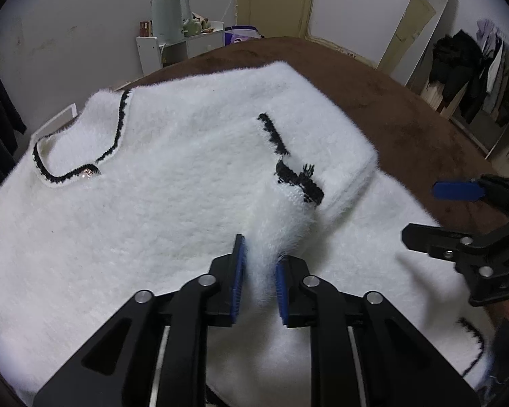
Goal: Fold large clothes
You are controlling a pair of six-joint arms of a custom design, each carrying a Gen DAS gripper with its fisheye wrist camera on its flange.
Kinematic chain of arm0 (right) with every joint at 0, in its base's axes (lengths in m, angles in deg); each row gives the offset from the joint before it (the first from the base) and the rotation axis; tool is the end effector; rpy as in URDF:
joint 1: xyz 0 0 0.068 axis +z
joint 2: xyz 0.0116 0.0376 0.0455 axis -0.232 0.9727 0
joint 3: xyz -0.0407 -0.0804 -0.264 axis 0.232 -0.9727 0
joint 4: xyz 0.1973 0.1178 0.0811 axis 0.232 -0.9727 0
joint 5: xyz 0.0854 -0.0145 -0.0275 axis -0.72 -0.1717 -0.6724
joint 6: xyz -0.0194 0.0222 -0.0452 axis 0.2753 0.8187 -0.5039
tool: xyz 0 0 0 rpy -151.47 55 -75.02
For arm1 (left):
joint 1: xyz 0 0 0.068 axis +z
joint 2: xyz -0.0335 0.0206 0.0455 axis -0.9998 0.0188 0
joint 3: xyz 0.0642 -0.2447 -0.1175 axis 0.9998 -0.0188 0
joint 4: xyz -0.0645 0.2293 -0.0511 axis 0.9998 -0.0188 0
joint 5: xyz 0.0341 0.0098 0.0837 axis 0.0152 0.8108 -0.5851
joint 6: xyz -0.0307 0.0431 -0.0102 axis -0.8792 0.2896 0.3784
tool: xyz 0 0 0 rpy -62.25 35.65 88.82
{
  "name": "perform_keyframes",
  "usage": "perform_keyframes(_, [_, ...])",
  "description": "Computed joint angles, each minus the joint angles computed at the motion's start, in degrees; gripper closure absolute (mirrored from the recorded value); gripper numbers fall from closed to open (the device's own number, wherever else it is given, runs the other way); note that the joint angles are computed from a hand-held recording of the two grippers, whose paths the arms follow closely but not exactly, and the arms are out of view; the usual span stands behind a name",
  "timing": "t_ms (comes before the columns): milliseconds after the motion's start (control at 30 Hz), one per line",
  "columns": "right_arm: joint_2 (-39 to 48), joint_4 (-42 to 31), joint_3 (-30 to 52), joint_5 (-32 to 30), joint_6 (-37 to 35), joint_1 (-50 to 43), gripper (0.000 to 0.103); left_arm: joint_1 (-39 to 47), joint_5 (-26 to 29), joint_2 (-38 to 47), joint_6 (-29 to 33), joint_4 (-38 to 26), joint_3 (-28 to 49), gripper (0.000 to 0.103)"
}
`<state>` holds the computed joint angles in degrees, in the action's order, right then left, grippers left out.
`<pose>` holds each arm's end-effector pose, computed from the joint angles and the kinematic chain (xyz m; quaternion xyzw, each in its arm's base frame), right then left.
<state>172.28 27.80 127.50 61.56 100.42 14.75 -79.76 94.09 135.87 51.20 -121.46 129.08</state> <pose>0.2698 0.1344 0.1880 0.1527 0.9563 0.0265 0.2479 0.3604 0.0391 0.1894 0.3757 0.8758 -0.1686 0.2518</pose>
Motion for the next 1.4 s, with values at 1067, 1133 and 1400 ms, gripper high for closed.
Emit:
perform_keyframes(1067, [21.35,2.98,21.36,-1.47,-10.05,2.66,0.034,22.17,1.50,21.29,2.40,-10.73,29.14,0.007])
perform_keyframes(1133, [21.33,3.29,21.22,-1.28,-9.82,2.66,0.034,22.12,1.74,20.55,1.65,-9.22,27.63,0.007])
perform_keyframes(1400, [20.47,4.42,20.02,-0.23,-9.69,3.18,0.034,22.16,1.65,19.20,0.99,-7.46,25.74,0.007])
